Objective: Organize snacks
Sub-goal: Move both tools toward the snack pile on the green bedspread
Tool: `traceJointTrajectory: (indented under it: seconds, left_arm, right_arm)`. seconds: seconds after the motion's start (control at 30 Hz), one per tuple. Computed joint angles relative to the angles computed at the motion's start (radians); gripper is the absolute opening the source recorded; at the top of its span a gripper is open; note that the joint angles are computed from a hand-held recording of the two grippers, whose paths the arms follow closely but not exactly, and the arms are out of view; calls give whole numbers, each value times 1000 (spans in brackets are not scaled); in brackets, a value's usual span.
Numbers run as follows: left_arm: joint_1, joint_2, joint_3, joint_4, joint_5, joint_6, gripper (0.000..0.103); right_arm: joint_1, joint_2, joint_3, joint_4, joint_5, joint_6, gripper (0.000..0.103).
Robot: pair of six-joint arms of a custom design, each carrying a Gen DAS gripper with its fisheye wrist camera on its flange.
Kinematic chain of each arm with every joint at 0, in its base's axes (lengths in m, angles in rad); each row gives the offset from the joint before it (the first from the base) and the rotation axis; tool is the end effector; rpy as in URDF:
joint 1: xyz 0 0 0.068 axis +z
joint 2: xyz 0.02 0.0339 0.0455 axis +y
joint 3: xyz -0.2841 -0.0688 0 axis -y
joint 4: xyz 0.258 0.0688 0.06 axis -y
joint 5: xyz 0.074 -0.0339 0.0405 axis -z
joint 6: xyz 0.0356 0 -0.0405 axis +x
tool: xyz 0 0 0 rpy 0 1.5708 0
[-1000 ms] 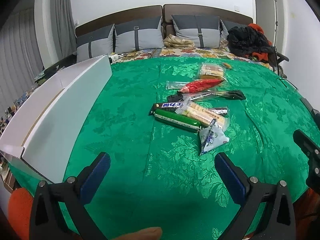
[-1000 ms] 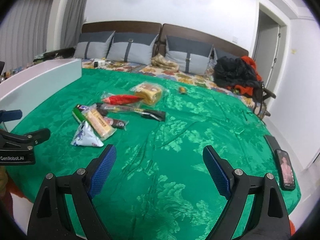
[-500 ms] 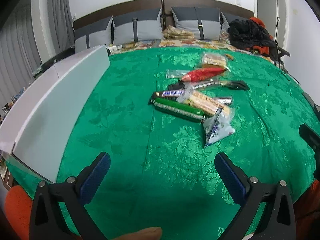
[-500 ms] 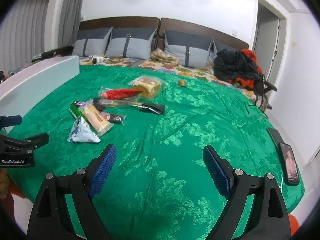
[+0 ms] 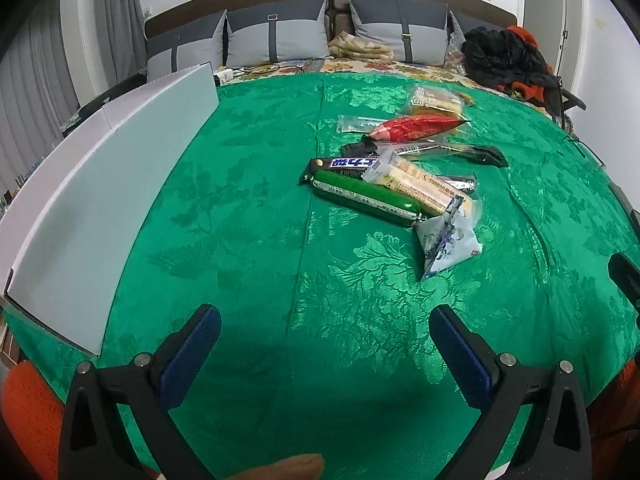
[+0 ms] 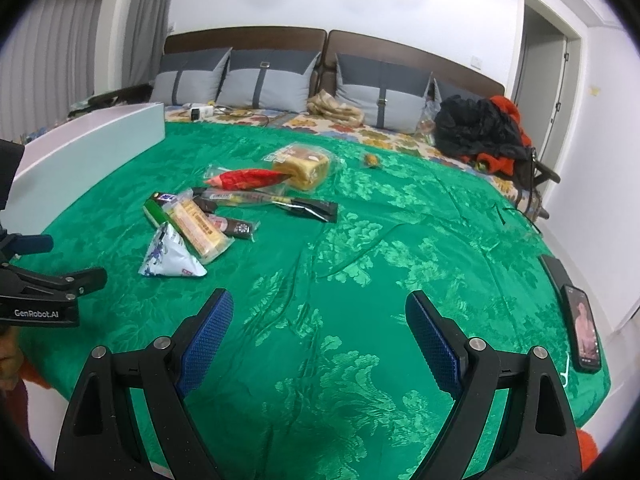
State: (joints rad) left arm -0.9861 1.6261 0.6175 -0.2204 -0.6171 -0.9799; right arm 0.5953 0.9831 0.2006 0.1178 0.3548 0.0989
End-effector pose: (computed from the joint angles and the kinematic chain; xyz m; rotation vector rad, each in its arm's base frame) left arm 0.1599 -0.2042 0.1138 -0.1269 2.4455 0.0810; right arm 0.1496 0.0864 0.1443 -0.3510 2.1592 -0.0065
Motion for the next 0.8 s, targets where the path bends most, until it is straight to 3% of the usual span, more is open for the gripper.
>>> traceJointTrajectory:
  seconds: [0.5,0.8]
  left_arm:
    - [62,60,3,13,88,9,103]
    - [92,84,-8,26,116,7,103]
  right_arm:
    - [-8,39,9,-3,-57,0,91]
    - [-51,71,18,-8,-166,6,90]
